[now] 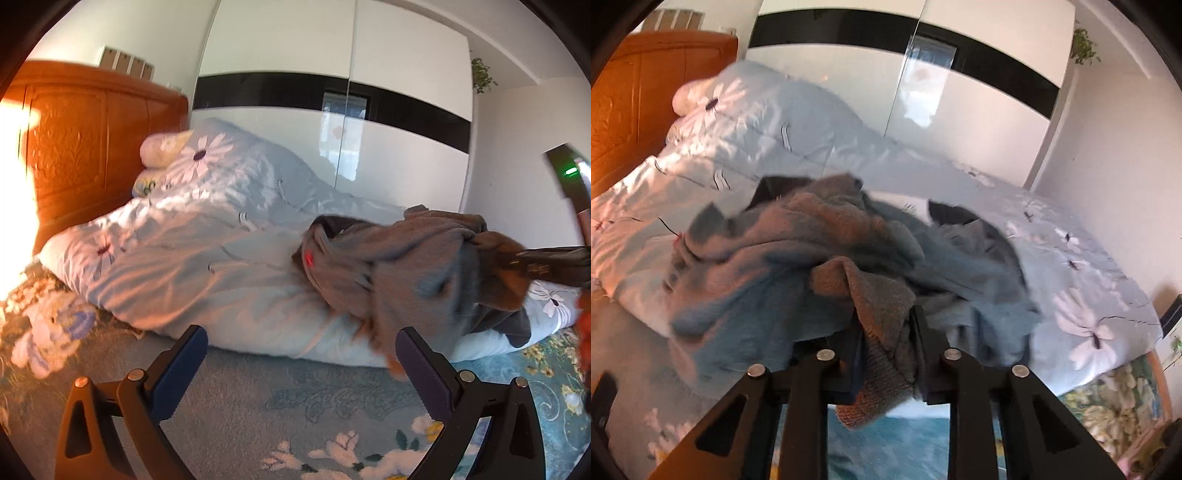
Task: Fold clothes
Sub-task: 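Grasp the grey sweatshirt with the right gripper and lift it from the pile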
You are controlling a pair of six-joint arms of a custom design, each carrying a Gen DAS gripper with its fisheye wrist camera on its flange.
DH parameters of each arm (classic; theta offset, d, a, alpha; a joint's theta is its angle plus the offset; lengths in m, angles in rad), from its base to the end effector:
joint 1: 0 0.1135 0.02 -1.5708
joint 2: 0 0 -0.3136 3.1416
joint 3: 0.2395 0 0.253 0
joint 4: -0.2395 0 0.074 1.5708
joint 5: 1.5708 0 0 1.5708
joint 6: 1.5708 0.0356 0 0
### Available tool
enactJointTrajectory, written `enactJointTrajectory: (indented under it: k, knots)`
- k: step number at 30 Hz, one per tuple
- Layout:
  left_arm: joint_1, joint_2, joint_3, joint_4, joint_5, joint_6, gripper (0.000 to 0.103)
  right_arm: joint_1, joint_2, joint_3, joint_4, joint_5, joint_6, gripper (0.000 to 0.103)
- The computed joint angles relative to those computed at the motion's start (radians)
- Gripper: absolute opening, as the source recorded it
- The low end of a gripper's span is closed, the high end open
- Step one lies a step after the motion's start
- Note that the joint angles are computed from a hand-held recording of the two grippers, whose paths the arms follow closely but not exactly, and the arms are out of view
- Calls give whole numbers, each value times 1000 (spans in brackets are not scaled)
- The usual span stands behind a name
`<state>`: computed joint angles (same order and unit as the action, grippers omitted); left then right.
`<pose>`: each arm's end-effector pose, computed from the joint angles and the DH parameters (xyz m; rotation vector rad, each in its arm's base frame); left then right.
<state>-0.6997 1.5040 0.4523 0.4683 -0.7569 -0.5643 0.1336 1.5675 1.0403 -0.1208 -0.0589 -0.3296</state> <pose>0.2119 -0.1465 0.1878 -0.2828 1.9626 0.0056 0.3455 0.0485 0.2892 -0.5406 2.1509 -0.0429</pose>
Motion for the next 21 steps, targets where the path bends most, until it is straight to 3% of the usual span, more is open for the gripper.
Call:
enactJointTrajectory:
  k: [4, 7, 9, 11, 13, 15, 17, 18, 21]
  knots:
    - [-71, -104, 13, -69, -74, 7, 103, -126, -180, -51, -114, -117, -29, 21]
    - [-164, -224, 15, -167, -96, -42, 103, -288, -355, -115, -257, -263, -121, 21]
    - [-273, -271, -2, -244, -137, -145, 103, -462, -461, -150, -381, -411, -260, 21]
    - [-356, -272, 5, -328, -118, -247, 103, -702, -485, -129, -556, -613, -488, 21]
    - [-429, -252, 33, -425, -81, -340, 103, -953, -458, -81, -773, -727, -727, 21]
    - [-511, -223, 60, -489, -94, -413, 103, -1204, -355, -10, -1015, -839, -1054, 21]
    - [-572, -193, 97, -543, -94, -463, 103, -1400, -228, 71, -1201, -879, -1309, 21]
    - [-594, -176, 119, -562, -90, -475, 103, -1481, -155, 125, -1278, -887, -1402, 21]
    - [-635, -109, 183, -569, -69, -464, 103, -1619, -2, 255, -1392, -902, -1500, 21]
